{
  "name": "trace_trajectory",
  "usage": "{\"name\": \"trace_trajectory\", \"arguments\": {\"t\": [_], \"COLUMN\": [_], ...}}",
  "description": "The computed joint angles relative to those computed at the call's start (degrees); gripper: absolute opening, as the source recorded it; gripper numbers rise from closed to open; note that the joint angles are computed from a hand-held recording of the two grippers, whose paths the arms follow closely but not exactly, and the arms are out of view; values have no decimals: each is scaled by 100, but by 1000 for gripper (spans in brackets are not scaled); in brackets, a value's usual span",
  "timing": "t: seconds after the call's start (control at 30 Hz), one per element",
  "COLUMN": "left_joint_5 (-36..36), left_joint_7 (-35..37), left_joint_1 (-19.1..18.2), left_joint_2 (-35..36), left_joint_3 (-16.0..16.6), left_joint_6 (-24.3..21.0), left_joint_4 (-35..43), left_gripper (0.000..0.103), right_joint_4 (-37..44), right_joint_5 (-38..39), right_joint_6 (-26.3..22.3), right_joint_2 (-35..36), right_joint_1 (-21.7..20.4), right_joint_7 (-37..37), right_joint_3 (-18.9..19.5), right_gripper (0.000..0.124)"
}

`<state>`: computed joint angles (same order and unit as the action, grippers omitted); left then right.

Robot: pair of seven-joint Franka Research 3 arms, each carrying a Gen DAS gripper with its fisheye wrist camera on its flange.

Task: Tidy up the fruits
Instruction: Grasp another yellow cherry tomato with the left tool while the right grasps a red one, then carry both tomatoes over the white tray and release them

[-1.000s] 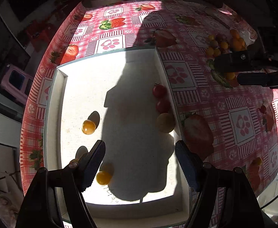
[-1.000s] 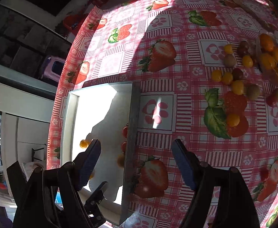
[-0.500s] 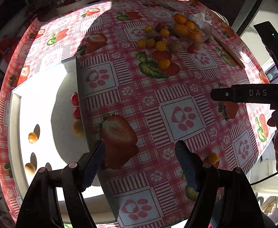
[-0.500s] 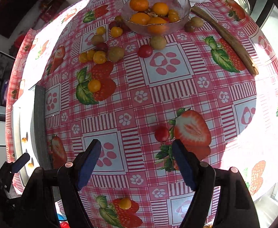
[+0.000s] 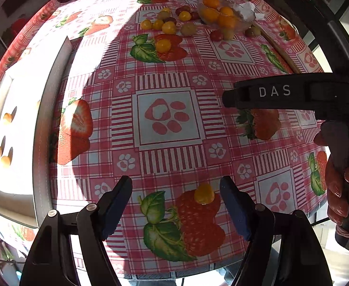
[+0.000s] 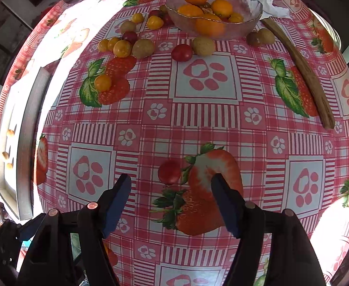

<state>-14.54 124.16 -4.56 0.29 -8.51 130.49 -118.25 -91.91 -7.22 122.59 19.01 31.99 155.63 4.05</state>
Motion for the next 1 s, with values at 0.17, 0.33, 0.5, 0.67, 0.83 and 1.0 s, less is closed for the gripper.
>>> {"name": "trace_trajectory", "arguments": {"t": [0.17,0.33,0.5,0.67,0.83,1.0], "left_joint_5": [189,400,537,279,-288,-434], "left_joint_7": [-234,-563,-734,-434,-502,-702], "left_joint_1": [-122,-211,-285,-425,-396,-143], "left_joint_2": [-163,-248,-457,-716,-576,-356], "left_joint_3": [-76,-68,-46,17,173,219], "left_joint_6": [388,478,740,762,74,-530], "left_joint_4": [-377,-572,-864,-1091,-738,-294], "left_gripper": [77,77,67,23,20,20], "right_joint_4": [-94,72,458,483,-195,-841], "right_joint_5": [-89,-253,-489,-548,-196,39], "right_joint_6": [69,-85,-421,-335,468,995], "right_joint_2": [-47,65,326,338,-65,-493], "right_joint_1": [-12,38,202,244,90,-24], "right_joint_7": [-214,-443,-512,-626,-483,-296], "right_joint_3": [3,-4,-51,-75,-27,51], "right_gripper": [69,63,56,20,20,20]}}
